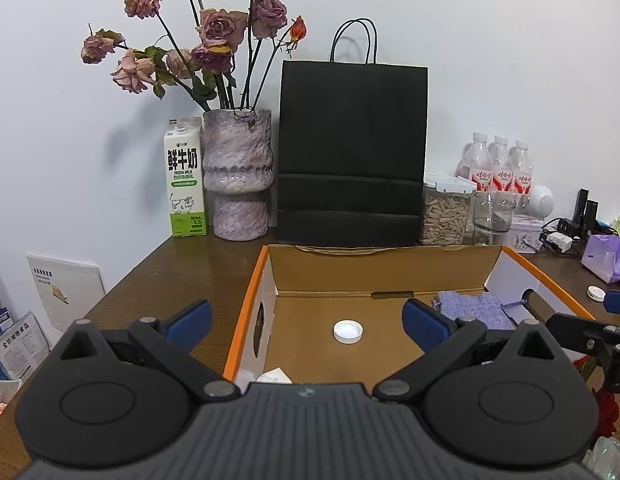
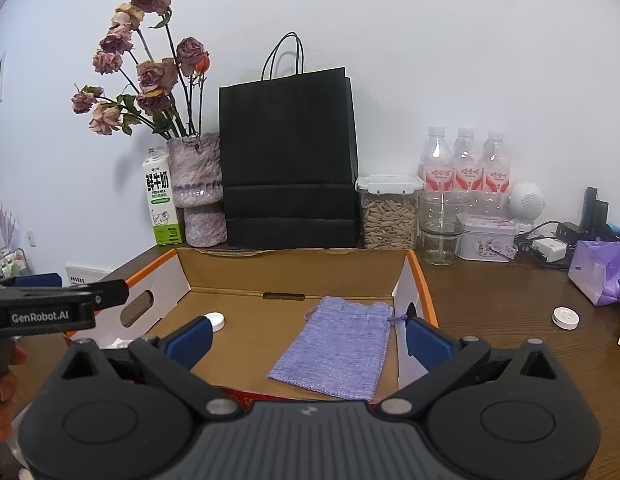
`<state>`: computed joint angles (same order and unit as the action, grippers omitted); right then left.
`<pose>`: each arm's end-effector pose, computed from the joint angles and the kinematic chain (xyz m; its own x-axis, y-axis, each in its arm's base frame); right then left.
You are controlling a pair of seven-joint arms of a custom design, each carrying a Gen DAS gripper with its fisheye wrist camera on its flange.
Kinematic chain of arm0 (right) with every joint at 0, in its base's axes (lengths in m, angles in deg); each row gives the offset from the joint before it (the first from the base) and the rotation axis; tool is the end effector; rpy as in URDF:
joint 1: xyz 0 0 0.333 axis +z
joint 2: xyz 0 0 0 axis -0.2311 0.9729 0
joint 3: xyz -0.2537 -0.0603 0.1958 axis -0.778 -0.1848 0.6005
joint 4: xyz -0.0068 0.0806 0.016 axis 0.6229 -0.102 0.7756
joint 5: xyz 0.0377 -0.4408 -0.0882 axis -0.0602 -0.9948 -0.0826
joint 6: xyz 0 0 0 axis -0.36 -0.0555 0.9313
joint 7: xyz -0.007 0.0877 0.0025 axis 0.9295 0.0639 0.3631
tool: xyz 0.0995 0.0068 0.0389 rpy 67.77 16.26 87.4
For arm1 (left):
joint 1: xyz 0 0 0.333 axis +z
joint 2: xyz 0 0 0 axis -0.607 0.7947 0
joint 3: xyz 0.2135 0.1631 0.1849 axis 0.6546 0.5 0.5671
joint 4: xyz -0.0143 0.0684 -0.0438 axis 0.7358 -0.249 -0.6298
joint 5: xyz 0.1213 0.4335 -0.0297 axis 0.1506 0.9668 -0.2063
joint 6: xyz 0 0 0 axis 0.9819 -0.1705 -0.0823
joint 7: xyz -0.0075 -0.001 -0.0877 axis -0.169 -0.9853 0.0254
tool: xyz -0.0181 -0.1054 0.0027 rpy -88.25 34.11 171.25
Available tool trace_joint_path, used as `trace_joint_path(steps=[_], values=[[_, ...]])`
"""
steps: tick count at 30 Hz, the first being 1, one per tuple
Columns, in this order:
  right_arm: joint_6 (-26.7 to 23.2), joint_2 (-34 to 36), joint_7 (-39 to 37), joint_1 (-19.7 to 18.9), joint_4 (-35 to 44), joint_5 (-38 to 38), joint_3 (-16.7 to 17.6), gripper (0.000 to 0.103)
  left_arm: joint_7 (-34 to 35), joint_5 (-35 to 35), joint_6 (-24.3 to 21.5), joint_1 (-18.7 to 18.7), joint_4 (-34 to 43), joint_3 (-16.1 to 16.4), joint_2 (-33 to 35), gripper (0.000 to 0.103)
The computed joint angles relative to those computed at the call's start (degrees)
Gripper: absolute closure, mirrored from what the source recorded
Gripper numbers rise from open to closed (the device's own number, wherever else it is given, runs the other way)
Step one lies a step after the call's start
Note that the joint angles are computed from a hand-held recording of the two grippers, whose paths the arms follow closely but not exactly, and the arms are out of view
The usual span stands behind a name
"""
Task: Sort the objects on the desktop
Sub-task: 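Release the tissue into the box with the left gripper while the right gripper drops the toy there, then grasp the white plastic container with the left gripper while the right gripper grasps the black cable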
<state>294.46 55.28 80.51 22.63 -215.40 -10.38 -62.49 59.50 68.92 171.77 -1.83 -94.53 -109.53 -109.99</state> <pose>0.4309 0.3480 0.4075 0.3565 -0.9306 -0.0830 -0.3912 -0.0680 -0.9178 0.3985 -0.2182 0.4137 0.2002 -0.9797 -0.0056 -0.3603 -0.0683 -0.9303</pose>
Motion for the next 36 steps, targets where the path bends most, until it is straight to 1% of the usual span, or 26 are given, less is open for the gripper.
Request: trace_joint_path(steps=[8, 13, 18, 24, 27, 30, 36], values=[[-0.55, -0.32, -1.03, 0.12, 0.02, 1.07, 0.09, 0.0, 0.01, 0.17, -0.04, -0.41, -0.12, 0.23, -0.13, 0.0], [-0.02, -1.03, -0.12, 0.22, -0.96, -0.03, 0.29, 0.0, 0.05, 0.2, 0.12, -1.34, -0.63, 0.73, -0.8, 0.0], [0.8, -1.92, -0.19, 0.48, -1.82, -0.27, 0.67, 0.0, 0.12, -0.21, 0.61, -2.98, -1.71, 1.61, -2.36, 0.0], [1.35, -3.73, -2.47, 1.23, -2.94, 2.46, 1.56, 0.0, 0.7, -0.5, 0.57, -6.3, -3.47, 3.65, -4.1, 0.0], [1.15, -5.19, -3.98, 1.65, -4.0, 5.18, 2.15, 0.0, 1.51, -0.49, 0.28, -9.05, -4.86, 5.26, -5.02, 0.0], [0.54, -7.08, -5.55, 2.04, -5.44, 8.03, 2.83, 0.0, 2.63, -0.14, -1.32, -13.08, -6.69, 7.42, -5.54, 0.0], [0.58, -10.95, -10.08, 3.12, -9.35, 14.38, 4.6, 0.001, 3.44, 1.71, -7.13, -23.45, -11.03, 12.87, -6.23, 0.0]])
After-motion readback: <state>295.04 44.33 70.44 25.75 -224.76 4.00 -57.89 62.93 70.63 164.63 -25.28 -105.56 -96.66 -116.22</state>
